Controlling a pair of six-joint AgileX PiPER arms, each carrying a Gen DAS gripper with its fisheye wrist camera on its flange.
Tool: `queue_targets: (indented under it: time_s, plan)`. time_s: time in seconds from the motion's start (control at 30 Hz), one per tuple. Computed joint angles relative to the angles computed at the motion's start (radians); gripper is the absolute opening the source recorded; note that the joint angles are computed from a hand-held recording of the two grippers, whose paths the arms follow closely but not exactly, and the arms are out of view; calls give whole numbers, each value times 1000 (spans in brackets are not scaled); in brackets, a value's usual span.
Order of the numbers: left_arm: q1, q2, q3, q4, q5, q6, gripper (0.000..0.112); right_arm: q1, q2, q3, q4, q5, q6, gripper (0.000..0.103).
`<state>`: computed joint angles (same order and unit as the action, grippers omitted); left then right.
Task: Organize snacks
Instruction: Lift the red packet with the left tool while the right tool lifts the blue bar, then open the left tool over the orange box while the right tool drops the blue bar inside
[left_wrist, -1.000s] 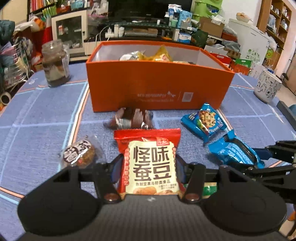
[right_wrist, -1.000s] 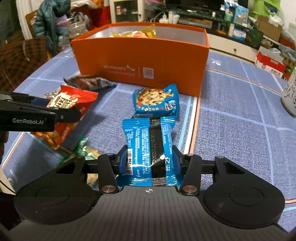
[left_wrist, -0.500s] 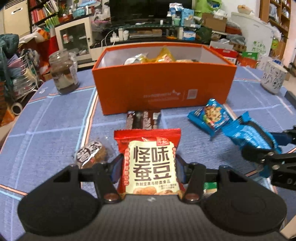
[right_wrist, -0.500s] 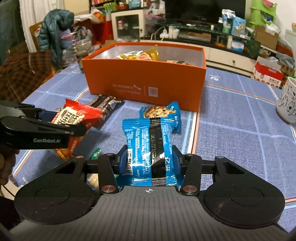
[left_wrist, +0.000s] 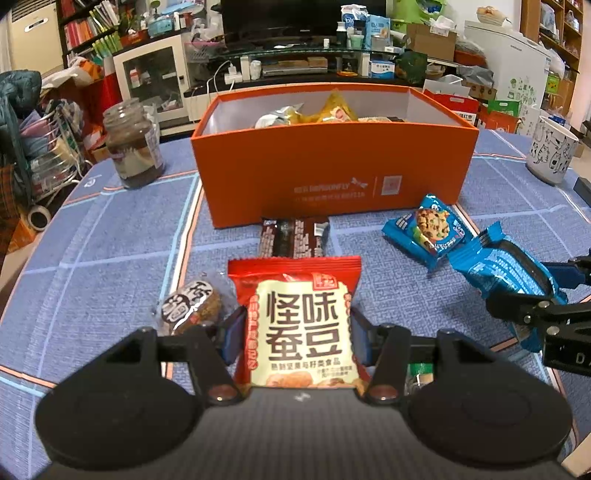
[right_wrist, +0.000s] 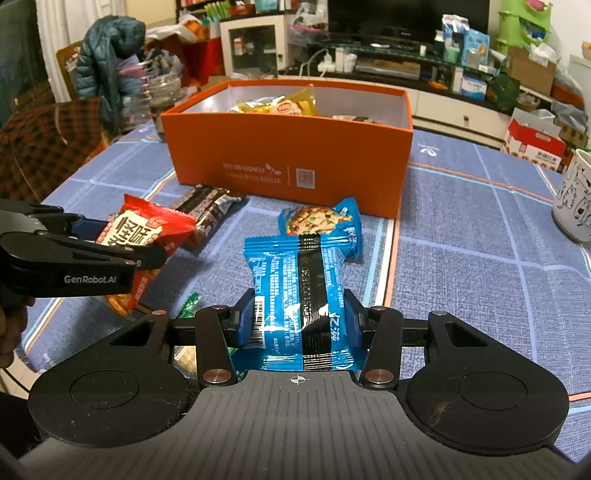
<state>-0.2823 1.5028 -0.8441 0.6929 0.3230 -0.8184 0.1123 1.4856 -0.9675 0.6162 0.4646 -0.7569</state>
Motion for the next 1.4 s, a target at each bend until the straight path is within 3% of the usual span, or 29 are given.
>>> queue_targets:
  time_s: [0.17, 0.33, 0.5, 0.6, 0.7, 0.8, 0.9, 0.97, 1.03, 1.07, 1.13, 1.2, 1.27, 1.33, 1.4]
  plan:
    - [12, -20, 0, -40, -6, 35, 54, -5, -6, -2, 17, 1, -10, 34]
    - [69, -86, -27, -154, -20, 152, 54, -77, -22, -56, 133, 64, -60, 34]
    - [154, -45, -181, -394, -11, 408, 54, -88, 54, -225, 119, 72, -7, 34]
    - [167, 49, -333, -389, 18, 431, 54, -62, 159, -387, 35, 69, 90, 34]
    - [182, 181, -541, -486, 85, 528, 54, -37, 294, -597, -68, 105, 237, 34]
    - [174, 323, -745, -425, 133, 505, 55, -4, 442, -837, -206, 155, 408, 34]
    - [211, 394, -853, -575, 165, 638, 70, 16, 574, -1050, -293, 209, 529, 37]
    - [255, 312, -744, -751, 103, 791, 72, -5, 544, -1003, -200, 188, 466, 38]
    - [289, 183, -554, -856, -4, 913, 85, -34, 426, -819, -45, 123, 274, 45]
    - [303, 109, -454, -848, -46, 915, 91, -53, 361, -719, 31, 107, 174, 47]
    - [325, -20, -265, -790, -127, 851, 94, -93, 237, -519, 180, 87, -25, 52]
    - [346, -109, -138, -801, -136, 848, 94, -123, 124, -319, 241, 55, -153, 54]
    - [363, -174, -36, -900, -137, 934, 94, -151, 52, -162, 294, 37, -237, 54]
    - [363, -222, 44, -963, -124, 965, 94, -157, 32, -95, 233, 42, -209, 54]
    - [363, -242, 86, -1097, -113, 1091, 94, -143, 21, -60, 188, 24, -192, 55]
